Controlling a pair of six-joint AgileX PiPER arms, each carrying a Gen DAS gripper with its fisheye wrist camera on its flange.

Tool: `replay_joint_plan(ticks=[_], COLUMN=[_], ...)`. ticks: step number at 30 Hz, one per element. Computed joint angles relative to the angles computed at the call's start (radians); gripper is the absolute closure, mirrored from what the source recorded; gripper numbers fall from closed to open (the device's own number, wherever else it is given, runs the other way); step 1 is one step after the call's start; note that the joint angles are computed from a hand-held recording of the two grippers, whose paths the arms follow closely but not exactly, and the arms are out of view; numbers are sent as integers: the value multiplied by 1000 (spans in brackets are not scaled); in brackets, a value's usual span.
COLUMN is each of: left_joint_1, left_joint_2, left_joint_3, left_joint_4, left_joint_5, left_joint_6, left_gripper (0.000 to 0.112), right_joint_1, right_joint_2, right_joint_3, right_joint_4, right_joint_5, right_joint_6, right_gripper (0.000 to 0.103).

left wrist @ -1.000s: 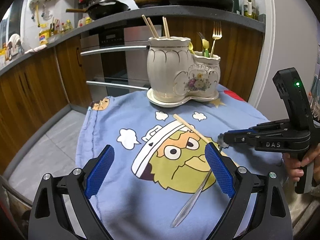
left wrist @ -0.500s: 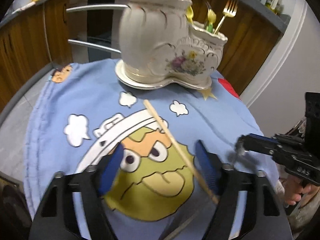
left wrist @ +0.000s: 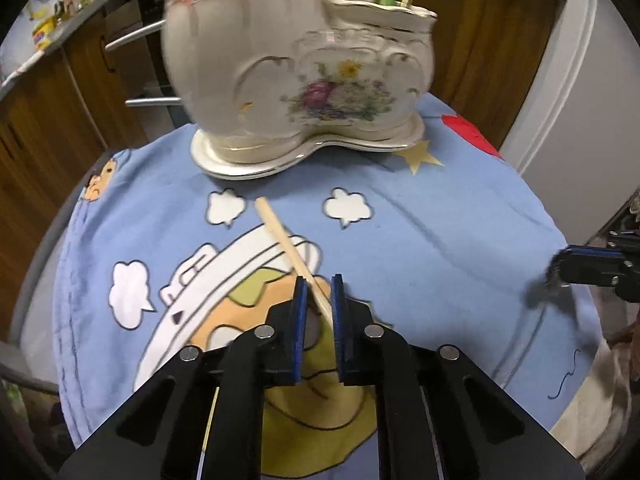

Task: Organize utensils
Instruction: 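Grasp the last chopstick with the left tool while the right tool grasps the silver knife, then lift the chopstick and knife and carry both toward the ceramic holder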

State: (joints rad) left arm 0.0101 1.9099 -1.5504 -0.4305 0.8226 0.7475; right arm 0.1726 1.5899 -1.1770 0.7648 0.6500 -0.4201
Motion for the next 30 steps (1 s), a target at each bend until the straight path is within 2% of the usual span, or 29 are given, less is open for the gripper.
replay_joint_plan(ticks=[3,9,12,18,22,26,30], left_joint_1=[39,105,133,216,259,272,259], left_joint_2=[8,-6,-29,-102,-156,-187,-166], left_joint_3=[-21,-14,11,65,104,107,26], left_joint_4=[-36,-100,-143,-382,-559,-736,-793], left_joint_5=[30,43,42,67,52,45,61], left_joint_6=[31,94,141,337,481,613,603], left_gripper=[106,106,106,106,106,106,106], right_joint_1=[-3,44,88,153,191,233,236], right_joint_2=[-9,-39,-56,-54,-24,17,59], right_joint_3=[-14,-57,-83,-174,-273,-406,-544], right_joint_4=[-3,-143,-317,-612,-805,-970,-1015], right_joint_5=[12,-39,-86,-121,-96,-22,59], right_joint_6=[5,125,273,529,679,780,771], right_gripper=[101,101,101,101,101,101,101])
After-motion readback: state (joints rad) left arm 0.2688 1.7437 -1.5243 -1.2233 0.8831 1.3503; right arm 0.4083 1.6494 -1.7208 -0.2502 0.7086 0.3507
